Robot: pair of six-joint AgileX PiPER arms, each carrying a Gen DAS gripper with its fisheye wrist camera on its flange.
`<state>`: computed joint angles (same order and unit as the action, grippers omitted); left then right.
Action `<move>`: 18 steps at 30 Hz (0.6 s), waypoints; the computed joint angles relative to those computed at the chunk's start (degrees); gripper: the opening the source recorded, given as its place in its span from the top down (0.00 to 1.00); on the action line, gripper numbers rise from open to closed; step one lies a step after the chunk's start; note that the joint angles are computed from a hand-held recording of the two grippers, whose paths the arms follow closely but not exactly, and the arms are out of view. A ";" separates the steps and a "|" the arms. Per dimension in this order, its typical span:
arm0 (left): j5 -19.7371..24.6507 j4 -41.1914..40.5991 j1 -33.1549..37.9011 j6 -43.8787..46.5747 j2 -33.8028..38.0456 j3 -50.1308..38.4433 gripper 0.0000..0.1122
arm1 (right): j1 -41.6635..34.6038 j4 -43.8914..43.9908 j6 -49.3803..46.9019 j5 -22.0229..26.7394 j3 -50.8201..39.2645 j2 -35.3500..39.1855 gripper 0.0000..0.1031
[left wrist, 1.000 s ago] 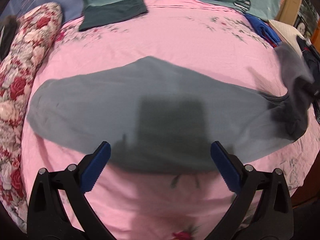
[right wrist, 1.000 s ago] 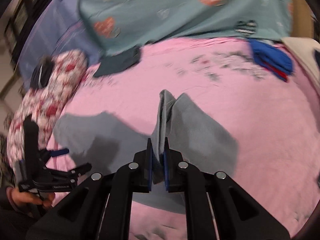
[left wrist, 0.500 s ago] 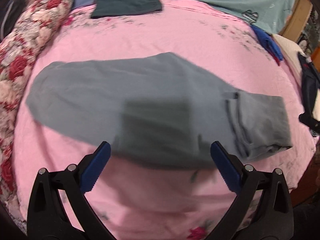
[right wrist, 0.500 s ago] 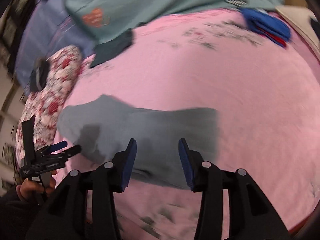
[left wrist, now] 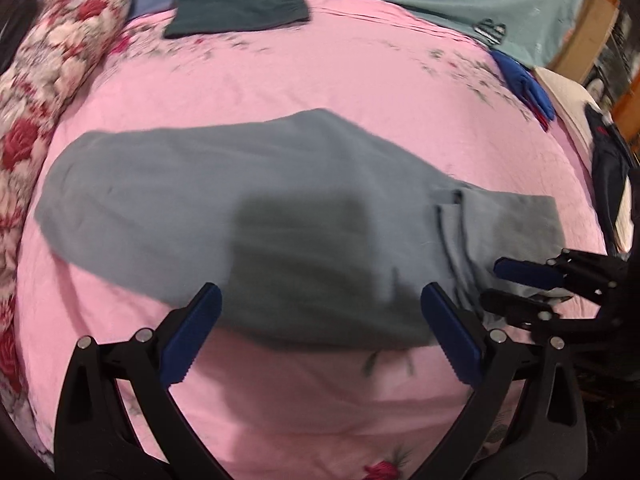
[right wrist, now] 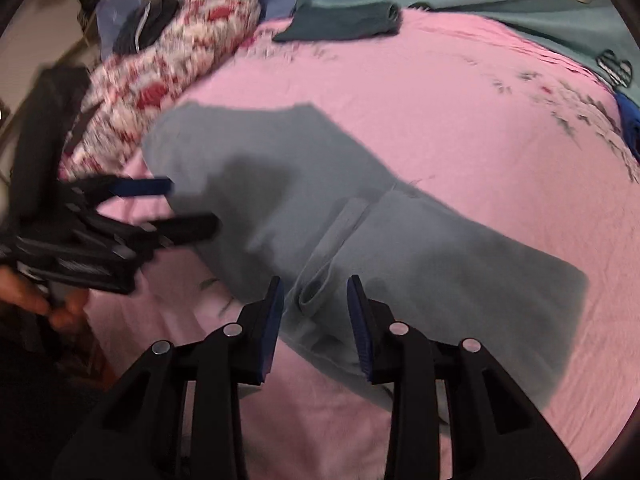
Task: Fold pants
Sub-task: 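Fold the cuff end back over the legs with the right tool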
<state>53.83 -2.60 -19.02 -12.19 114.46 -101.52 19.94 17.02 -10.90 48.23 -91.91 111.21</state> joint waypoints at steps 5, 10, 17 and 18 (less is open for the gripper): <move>-1.70 1.05 2.08 -1.50 -3.30 5.62 0.10 | -0.86 1.58 0.94 1.12 -1.01 0.64 0.98; -2.73 0.78 2.74 -2.74 -3.50 7.05 0.10 | -0.71 5.65 -1.47 1.30 -0.52 -1.46 0.98; -2.92 -0.27 2.00 -2.23 -2.25 5.91 0.10 | -0.56 8.27 -4.08 9.57 -6.07 5.41 0.97; -2.74 -0.38 1.96 -2.04 -2.10 5.68 0.10 | -1.05 9.78 -4.85 9.86 -6.29 5.74 0.94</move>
